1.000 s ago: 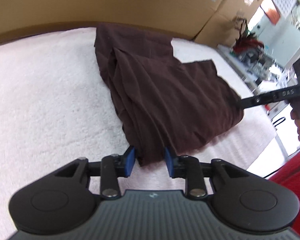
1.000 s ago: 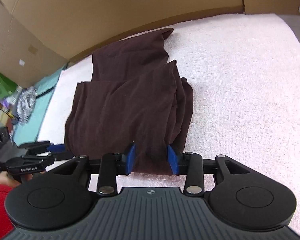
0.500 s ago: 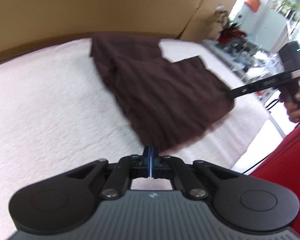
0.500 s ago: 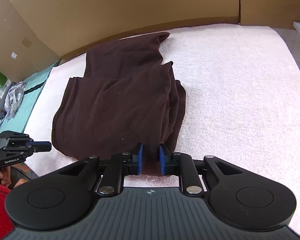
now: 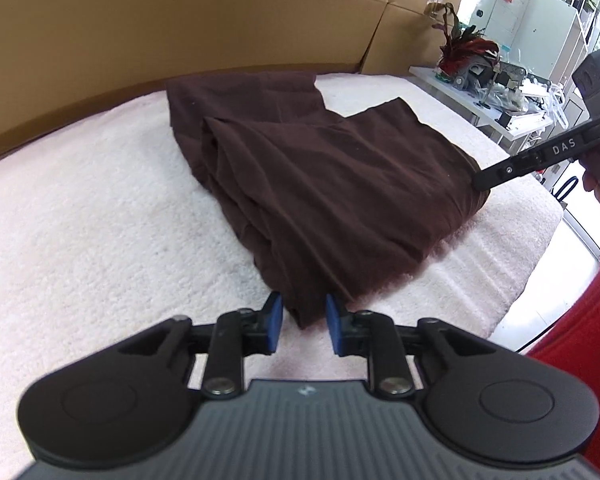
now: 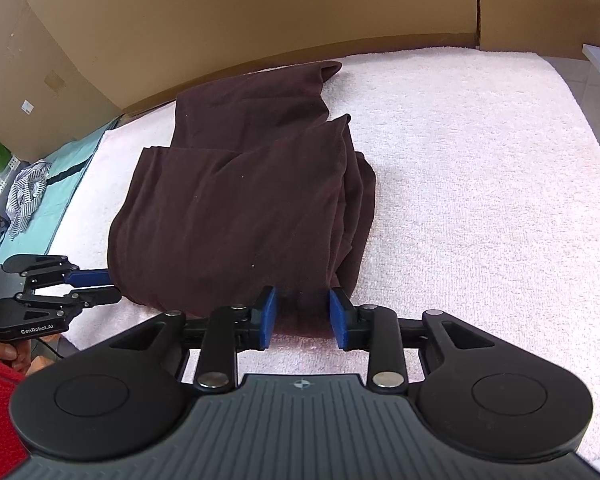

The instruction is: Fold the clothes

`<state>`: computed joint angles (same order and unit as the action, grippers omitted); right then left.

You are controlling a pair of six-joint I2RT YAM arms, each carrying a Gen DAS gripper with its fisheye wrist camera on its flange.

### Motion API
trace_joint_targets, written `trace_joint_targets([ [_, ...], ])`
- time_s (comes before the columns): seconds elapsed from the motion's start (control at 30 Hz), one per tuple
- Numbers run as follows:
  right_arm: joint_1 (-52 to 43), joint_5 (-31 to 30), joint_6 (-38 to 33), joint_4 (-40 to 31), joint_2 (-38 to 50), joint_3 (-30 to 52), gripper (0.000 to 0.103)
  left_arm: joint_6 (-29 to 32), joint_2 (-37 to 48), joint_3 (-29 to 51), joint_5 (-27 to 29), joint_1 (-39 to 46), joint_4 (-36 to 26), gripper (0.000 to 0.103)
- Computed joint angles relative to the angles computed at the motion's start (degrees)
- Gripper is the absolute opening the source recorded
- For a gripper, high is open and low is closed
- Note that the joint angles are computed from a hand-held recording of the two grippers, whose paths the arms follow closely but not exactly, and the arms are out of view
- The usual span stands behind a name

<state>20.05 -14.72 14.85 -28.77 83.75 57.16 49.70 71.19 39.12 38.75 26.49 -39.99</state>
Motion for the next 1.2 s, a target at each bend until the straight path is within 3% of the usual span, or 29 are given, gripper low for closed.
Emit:
trace_joint_targets([
  [0.07, 0.16, 0.29, -0.04, 0.59, 0.23, -0.25, 0.032, -0.94, -1.44, -1.70, -2.09, -2.18, 2.66, 0.022],
  [0.17, 0.54, 0.78, -1.68, 0.48, 1.04, 0.20, 0.024, -0.05, -2.51, -2.59, -4.51, -2.82, 3.48, 0.018],
  [0.23, 0.37, 1.13, -2.63, -0.99, 1.23, 1.38, 0.013, 2.51, -4.61, -3.04, -6.90, -2.27, 2.16, 0.000],
  [0.27, 0.22, 1.02, -3.11, -2.05, 1.18, 2.07, 0.010, 3.81, -5.28, -2.72, -6.97, -0.83, 0.65, 0.000],
  [0.33, -0.28, -0.21, -4.41, -4.45, 0.38, 3.22, 0.009, 6.35, -4.13, -0.23, -3.95, 4.50, -4.49, 0.000],
  [0.37, -0.58, -0.74, -4.71, -4.96, -0.05, 3.28, 0.003, 7.79, -2.79, 1.22, -1.54, 6.77, -7.13, 0.000],
  [0.47, -1.59, -1.36, -4.69, -5.15, 0.04, 2.84, 0.004, 10.37, -1.28, 2.84, 3.44, 9.36, -10.61, 0.000],
  [0.5, -1.94, -1.46, -3.95, -4.20, 0.35, 2.25, 0.010, 8.60, -1.77, 2.11, 3.18, 7.99, -8.87, 0.007],
  [0.53, -2.47, -1.93, -2.41, -2.98, 0.35, 1.59, 0.014, 6.82, -2.22, 1.38, 2.88, 6.61, -7.10, 0.007],
  [0.57, -3.00, -2.38, -0.86, -1.76, 0.37, 0.93, 0.020, 4.34, -2.34, 0.72, 2.53, 5.27, -5.06, 0.016],
  [0.6, -3.57, -3.17, 0.76, -0.52, 0.31, 0.39, 0.023, 1.19, -2.12, 0.13, 2.12, 4.00, -2.77, 0.039],
  [0.63, -4.00, -4.09, 2.34, 0.77, 0.06, -0.04, 0.032, -1.91, -1.83, -0.42, 1.68, 2.74, -0.48, 0.052],
  [0.7, -3.80, -3.80, 4.75, 3.54, -0.25, -0.72, 0.059, -7.33, -0.81, -1.17, 1.18, 0.57, 3.36, 0.053],
  [0.8, -3.24, -3.57, 7.86, 8.61, 1.19, -1.42, 0.063, -10.17, 0.43, -1.54, 2.54, -1.28, 5.78, 0.052],
  [0.87, -2.17, -1.86, 9.23, 11.38, 3.97, -0.92, 0.062, -11.64, 1.18, -1.69, 3.36, -2.23, 7.21, 0.046],
  [0.93, -1.99, -2.50, 10.25, 13.21, 6.97, -0.12, 0.049, -11.28, 0.70, -1.23, 4.46, -1.50, 5.86, 0.026],
  [0.97, -2.30, -4.01, 9.96, 13.04, 8.28, 0.71, 0.034, -10.82, 0.22, -0.95, 5.10, -0.96, 4.80, 0.021],
  [1.0, -2.76, -5.69, 9.38, 12.52, 8.82, 1.44, 0.032, -9.32, -0.59, -0.50, 6.13, -0.02, 2.67, 0.014],
  [1.03, -3.42, -7.63, 8.43, 11.54, 8.31, 2.02, 0.025, -6.74, -1.63, 0.14, 7.50, 1.31, -0.56, 0.011],
  [1.13, -5.72, -14.38, 4.78, 6.75, 7.27, 4.35, 0.024, 2.34, -2.84, 1.40, 10.30, 5.21, -10.70, 0.010],
  [1.2, -6.49, -16.28, 1.81, 3.20, 7.98, 6.04, 0.024, 5.33, -2.78, -0.32, 8.17, 5.80, -12.09, 0.010],
])
